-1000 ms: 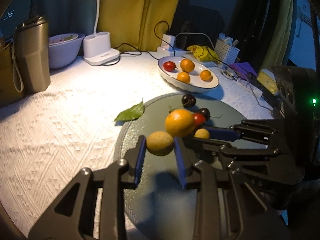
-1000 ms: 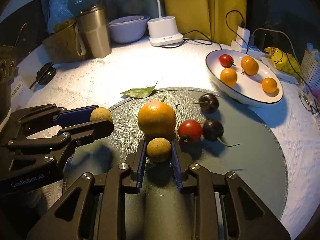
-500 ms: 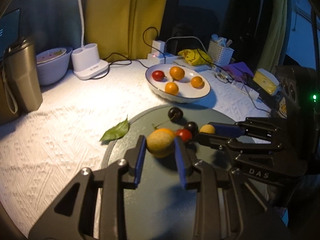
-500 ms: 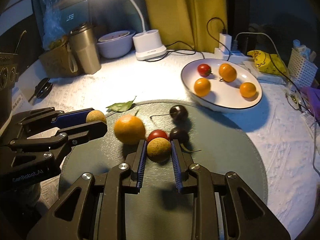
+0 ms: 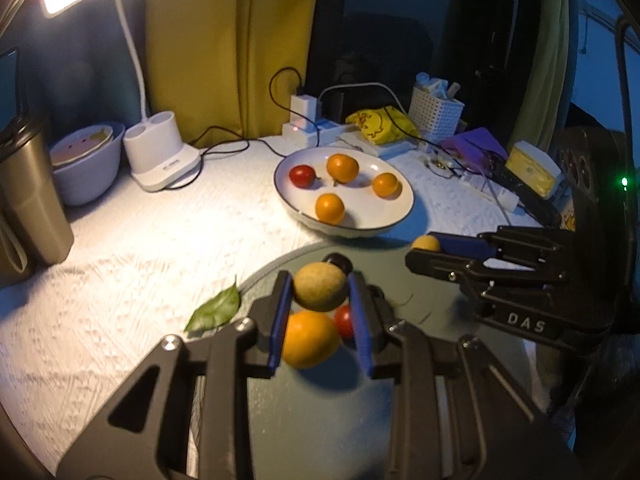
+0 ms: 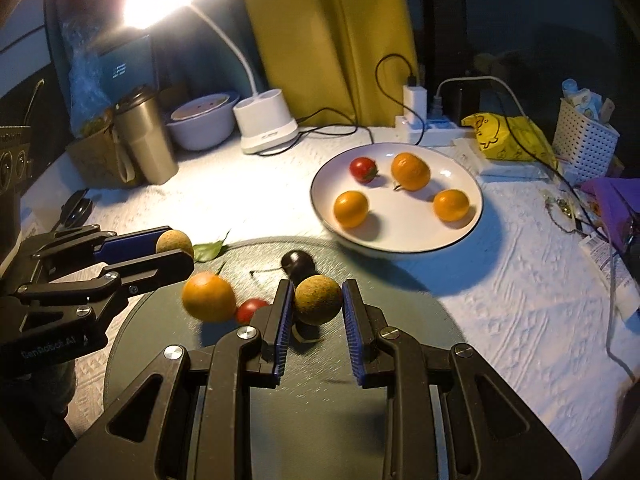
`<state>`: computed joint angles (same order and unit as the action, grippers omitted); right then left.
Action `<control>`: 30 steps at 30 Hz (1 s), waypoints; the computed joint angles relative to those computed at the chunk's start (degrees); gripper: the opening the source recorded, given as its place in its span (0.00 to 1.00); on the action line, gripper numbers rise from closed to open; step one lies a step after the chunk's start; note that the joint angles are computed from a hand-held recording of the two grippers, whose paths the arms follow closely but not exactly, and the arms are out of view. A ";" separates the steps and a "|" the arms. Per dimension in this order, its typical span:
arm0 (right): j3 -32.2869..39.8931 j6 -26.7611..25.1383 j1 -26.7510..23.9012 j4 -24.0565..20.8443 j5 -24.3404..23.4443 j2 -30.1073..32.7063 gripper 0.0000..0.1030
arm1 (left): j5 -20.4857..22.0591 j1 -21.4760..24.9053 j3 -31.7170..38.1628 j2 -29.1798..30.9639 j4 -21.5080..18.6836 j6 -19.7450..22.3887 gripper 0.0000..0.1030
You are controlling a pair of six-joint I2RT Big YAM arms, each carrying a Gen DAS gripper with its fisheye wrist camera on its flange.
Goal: Organize fruits
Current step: 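Carry both yellow fruits onto the white plate and open both tools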
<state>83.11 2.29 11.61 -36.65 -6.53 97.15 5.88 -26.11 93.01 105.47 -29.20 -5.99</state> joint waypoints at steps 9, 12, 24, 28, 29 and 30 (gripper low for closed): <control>2.87 -0.23 -2.20 0.21 -0.75 2.18 0.26 | 0.44 0.06 6.96 4.17 -2.80 1.18 0.29; 4.07 -0.30 -2.84 0.16 -1.03 3.22 0.26 | 0.99 0.24 9.94 6.12 -4.05 1.42 0.29; 10.02 -0.57 -4.93 -0.97 -2.27 8.60 0.26 | 2.02 0.54 23.69 15.11 -10.32 2.65 0.29; 11.34 -0.70 -5.25 -1.22 -2.55 9.80 0.26 | 2.38 0.58 28.36 18.13 -12.53 2.57 0.29; 11.43 -0.67 -5.26 -1.24 -2.58 9.88 0.26 | 2.43 0.60 29.62 18.95 -13.16 2.47 0.29; 12.01 -0.73 -5.42 -1.37 -2.74 10.41 0.26 | 2.48 0.62 30.59 19.57 -13.64 2.39 0.29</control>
<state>95.12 1.56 6.20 -38.03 -9.28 107.56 8.36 -25.49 123.60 125.04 -42.84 -3.60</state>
